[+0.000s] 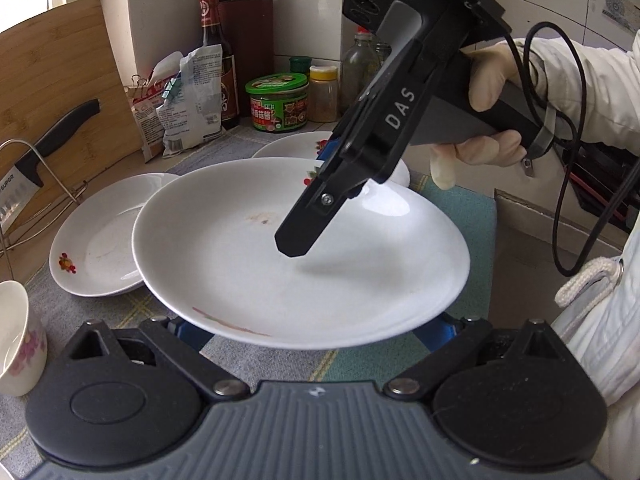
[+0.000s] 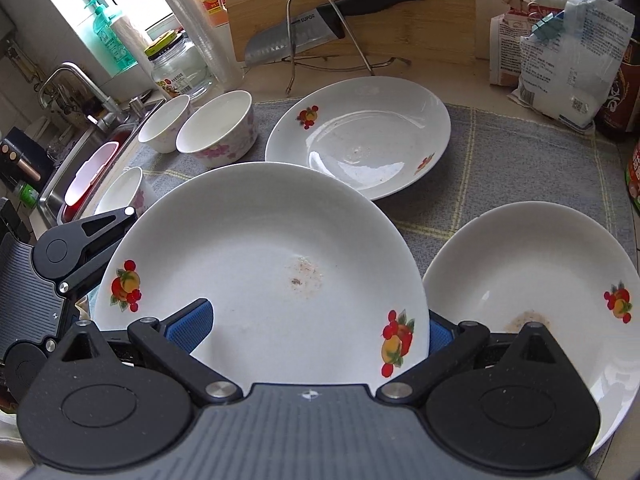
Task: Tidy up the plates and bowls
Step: 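Lift the large plate with both grippers toward the stained plate, then carry the large plate over the plate on the towel with both grippers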
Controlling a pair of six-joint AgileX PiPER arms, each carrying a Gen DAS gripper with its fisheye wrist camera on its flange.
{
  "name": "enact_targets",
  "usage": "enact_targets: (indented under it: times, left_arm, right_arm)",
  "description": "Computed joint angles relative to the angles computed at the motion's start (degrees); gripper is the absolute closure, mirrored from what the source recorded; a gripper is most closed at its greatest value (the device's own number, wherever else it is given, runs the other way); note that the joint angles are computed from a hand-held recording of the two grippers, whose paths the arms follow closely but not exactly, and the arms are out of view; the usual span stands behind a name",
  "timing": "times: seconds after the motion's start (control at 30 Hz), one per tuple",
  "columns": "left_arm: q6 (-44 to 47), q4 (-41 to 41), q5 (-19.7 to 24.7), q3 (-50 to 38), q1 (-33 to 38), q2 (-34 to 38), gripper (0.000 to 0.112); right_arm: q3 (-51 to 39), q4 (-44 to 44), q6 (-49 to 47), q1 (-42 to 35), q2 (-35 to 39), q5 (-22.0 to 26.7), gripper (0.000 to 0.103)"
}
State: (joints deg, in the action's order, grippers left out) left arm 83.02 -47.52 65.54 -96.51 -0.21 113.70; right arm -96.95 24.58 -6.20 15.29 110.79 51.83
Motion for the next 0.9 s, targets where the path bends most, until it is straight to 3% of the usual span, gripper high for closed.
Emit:
enact_targets:
  times: [0.4,0.9]
  left_arm:
    - [-4.43,0.49,-1.24,-5.42,-6.62,4.45,0.013]
    - [-12.38,4.45,0.77,-15.19,-10.82,10.95,0.013]
  right_arm:
    - [6.39,4.15,-6.15,-7.57,-3.34,-1.6,0.0]
    - [9.2,7.53,-9.81,-12.3,-2.96,-3.11,0.0]
